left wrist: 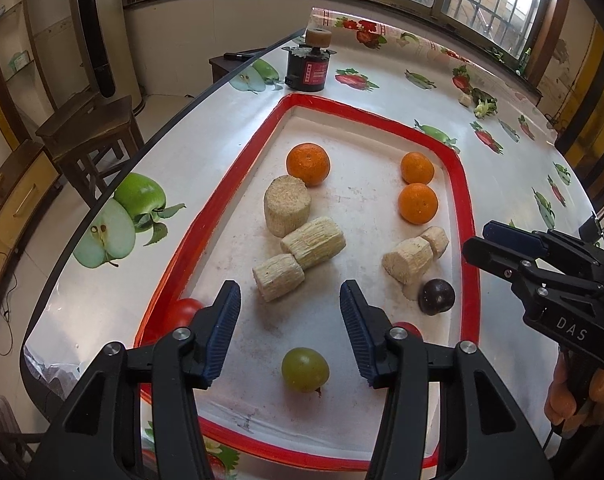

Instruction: Organize fruits

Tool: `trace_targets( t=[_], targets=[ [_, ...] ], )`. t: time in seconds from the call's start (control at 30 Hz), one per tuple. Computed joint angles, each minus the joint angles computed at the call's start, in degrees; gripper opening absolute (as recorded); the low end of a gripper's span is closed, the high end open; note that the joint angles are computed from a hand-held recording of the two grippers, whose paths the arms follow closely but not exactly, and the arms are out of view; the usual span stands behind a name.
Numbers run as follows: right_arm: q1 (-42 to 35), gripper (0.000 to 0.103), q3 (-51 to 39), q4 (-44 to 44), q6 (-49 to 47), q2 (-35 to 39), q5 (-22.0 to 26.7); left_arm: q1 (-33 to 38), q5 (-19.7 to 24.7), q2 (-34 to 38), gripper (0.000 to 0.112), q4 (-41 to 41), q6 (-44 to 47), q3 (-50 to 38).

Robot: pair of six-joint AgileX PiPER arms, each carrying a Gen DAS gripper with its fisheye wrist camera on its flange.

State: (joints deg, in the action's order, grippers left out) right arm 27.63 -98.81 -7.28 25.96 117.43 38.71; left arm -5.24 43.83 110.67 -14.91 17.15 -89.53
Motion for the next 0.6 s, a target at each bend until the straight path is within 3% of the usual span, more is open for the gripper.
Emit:
trace_targets(
  t=[0.1,0.2,0.27,0.43,0.6],
  targets=[
    [-0.1,0.048,1.2,0.7,-1.3,-1.0,-0.4,0.1,-0.8,-1.6,0.051,0.6,-0.1,2.0],
    [0.0,0.055,2.5,0.7,-2.8,-2.1,-1.0,0.1,-2.4,-3.6,0.064,1.9,-1.0,4.7],
    [0.0,0.056,3.3,1.4,-4.3,-2.8,-1.4,0.2,-4.1,-5.3,0.065,2.4,-1.3,7.0],
    [-0.2,0.077,6.9,2.7,-7.9,-5.5,-3.9,0.4,-7.0,-8.7,0.066,2.6,-0.8,11.5],
    [-0.2,0.084,9.7,6.3,-15.7,-7.7,-6.0,0.2,-11.4,-12.4,0.077,3.8,-1.1,16.5]
  ],
)
